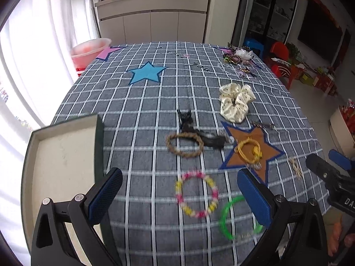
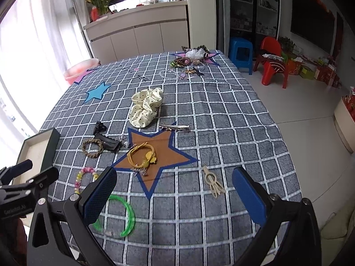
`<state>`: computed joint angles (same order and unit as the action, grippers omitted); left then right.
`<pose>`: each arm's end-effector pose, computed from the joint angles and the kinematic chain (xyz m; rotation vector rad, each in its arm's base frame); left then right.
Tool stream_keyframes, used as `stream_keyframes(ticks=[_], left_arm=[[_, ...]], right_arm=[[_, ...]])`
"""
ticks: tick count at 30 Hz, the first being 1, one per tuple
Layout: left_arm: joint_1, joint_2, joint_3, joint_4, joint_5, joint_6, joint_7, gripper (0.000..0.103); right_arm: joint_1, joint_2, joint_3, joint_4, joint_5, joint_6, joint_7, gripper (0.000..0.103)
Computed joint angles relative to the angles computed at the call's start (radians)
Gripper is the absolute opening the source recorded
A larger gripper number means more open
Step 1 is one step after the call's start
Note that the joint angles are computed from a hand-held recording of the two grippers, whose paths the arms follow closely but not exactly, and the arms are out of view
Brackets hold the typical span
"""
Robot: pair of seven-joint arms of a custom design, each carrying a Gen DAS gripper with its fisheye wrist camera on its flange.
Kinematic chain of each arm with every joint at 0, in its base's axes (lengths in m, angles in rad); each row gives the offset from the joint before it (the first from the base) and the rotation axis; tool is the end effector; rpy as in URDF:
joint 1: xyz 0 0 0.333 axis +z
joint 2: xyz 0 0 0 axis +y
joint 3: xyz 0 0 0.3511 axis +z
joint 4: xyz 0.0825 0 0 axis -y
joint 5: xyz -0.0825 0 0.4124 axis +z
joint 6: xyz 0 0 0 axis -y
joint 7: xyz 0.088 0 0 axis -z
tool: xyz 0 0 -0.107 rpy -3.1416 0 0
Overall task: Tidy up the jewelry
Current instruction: 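Grasp the black claw clip with the left tool while the right tool grasps the cream polka-dot scrunchie, then carry the claw clip in the left tool while the right tool carries the scrunchie over the tray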
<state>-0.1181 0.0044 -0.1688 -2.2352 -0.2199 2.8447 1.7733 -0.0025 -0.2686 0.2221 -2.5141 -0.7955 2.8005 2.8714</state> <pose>0.5703 -0.1562 0.4538 -1.6224 2.1973 -0.7456 0.4638 0.1406 0.4394 -1.4401 2.1367 -0.7042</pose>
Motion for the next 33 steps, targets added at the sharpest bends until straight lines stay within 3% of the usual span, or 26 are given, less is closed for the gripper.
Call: stream_keyframes(ticks=[6,13,19,20,22,26,28,31,33], left_arm=[[0.021,0.17,-0.022,0.196,0.092,-0.067,-0.035,0.103],[0.028,0.333,-0.036,0.384,0.224,-0.159,-0.137,0.103],[0.025,0.433,-0.048,0.497,0.275,-0.237,-0.175,0.098],[0.026,0.446,-0.052,0.51,0.278,-0.242,-0.172,0.092],[0.021,0.465,-0.052,0.535,0.292,-0.261,-0.177,0.089],[0.007,0.488,-0.043,0.556,0.323,-0.267,-0.196,0.086],[0.015,0.485,-0.052,0.549,0.321,-0.258,-0.187,0.084],[0.021,0.483,-0.059,0.544,0.319,-0.247,-0.177,0.072],[0.025,0.48,-0.065,0.54,0.316,-0.237,-0.164,0.05]], right_arm=[[0.025,0.135,-0.086,0.105,0.098,0.058,-0.154,0.103],[0.097,0.328,-0.192,0.275,0.348,0.091,-0.413,0.103],[0.11,0.476,-0.202,0.419,0.586,0.074,-0.634,0.101],[0.109,0.498,-0.2,0.44,0.621,0.072,-0.665,0.101],[0.118,0.532,-0.209,0.477,0.663,0.06,-0.705,0.096],[0.138,0.598,-0.223,0.549,0.734,0.011,-0.801,0.073],[0.15,0.613,-0.233,0.558,0.769,0.01,-0.838,0.07],[0.209,0.62,-0.293,0.565,0.749,0.017,-0.832,0.056],[0.228,0.622,-0.31,0.565,0.755,0.022,-0.837,0.03]])
